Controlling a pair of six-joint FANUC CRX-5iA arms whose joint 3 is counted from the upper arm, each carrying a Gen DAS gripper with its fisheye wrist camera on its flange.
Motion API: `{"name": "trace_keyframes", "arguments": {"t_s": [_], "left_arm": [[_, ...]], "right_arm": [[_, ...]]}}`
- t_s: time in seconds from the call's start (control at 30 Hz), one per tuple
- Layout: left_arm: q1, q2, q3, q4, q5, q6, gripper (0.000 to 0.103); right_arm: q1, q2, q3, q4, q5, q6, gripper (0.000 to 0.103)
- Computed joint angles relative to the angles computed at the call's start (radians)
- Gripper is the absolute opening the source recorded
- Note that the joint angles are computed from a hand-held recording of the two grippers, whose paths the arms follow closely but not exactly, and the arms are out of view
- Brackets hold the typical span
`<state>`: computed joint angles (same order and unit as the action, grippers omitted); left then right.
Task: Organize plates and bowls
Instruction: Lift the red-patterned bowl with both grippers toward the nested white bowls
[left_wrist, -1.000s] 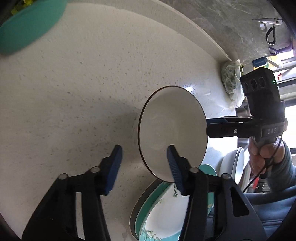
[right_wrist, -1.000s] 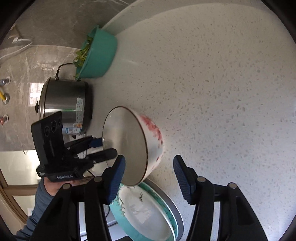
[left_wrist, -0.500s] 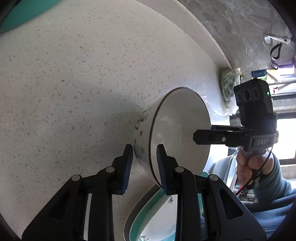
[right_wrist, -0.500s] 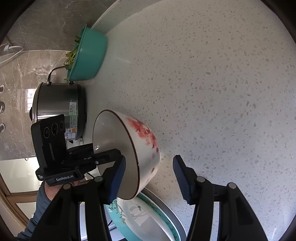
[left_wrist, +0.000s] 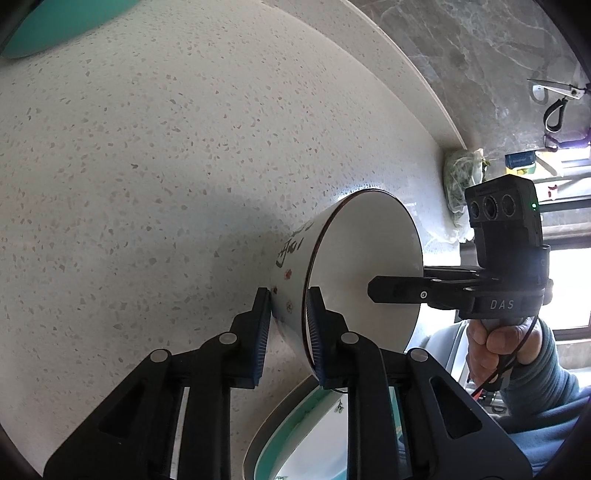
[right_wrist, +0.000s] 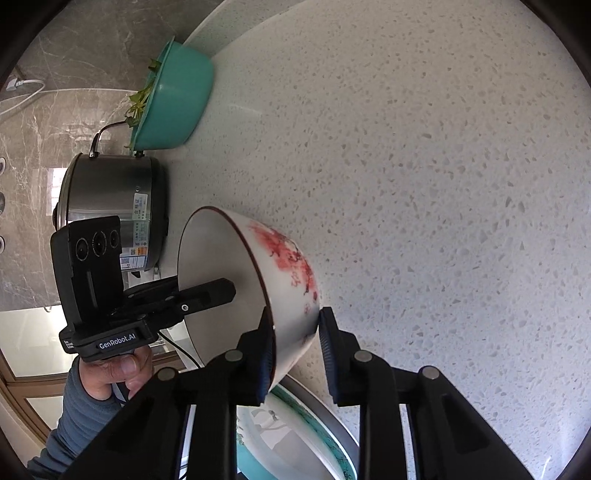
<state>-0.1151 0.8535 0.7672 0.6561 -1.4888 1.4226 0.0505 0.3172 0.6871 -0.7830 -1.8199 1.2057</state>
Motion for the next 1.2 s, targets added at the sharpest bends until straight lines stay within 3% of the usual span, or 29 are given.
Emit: {"name": "trace_keyframes", "arguments": {"t_s": [0.27, 0.93, 1.1, 1.2], "left_arm": [[-0.017, 0.018, 0.048, -0.019, -0.015, 0.052, 0.016], [-0.092, 0.175, 0.476, -0.036, -0.198, 0.21, 0.016], [-0.134, 0.167, 0.52, -0.039, -0.21, 0.242, 0.016], [-0.166, 0.131, 0.483, -0.043, -0.191, 0.253, 0.016]], "right_arm": [[-0.016, -0.001, 0.004, -0.003, 0.0, -0.017, 0.026], [-0.107, -0.052, 0.044, -0.034, -0.055, -0.029, 0.026], [-0.159, -0.086, 0.043, -0.053, -0.088, -0.005, 0.026], [-0.192, -0.111, 0.029, -0.062, -0.108, 0.013, 0.026]]}}
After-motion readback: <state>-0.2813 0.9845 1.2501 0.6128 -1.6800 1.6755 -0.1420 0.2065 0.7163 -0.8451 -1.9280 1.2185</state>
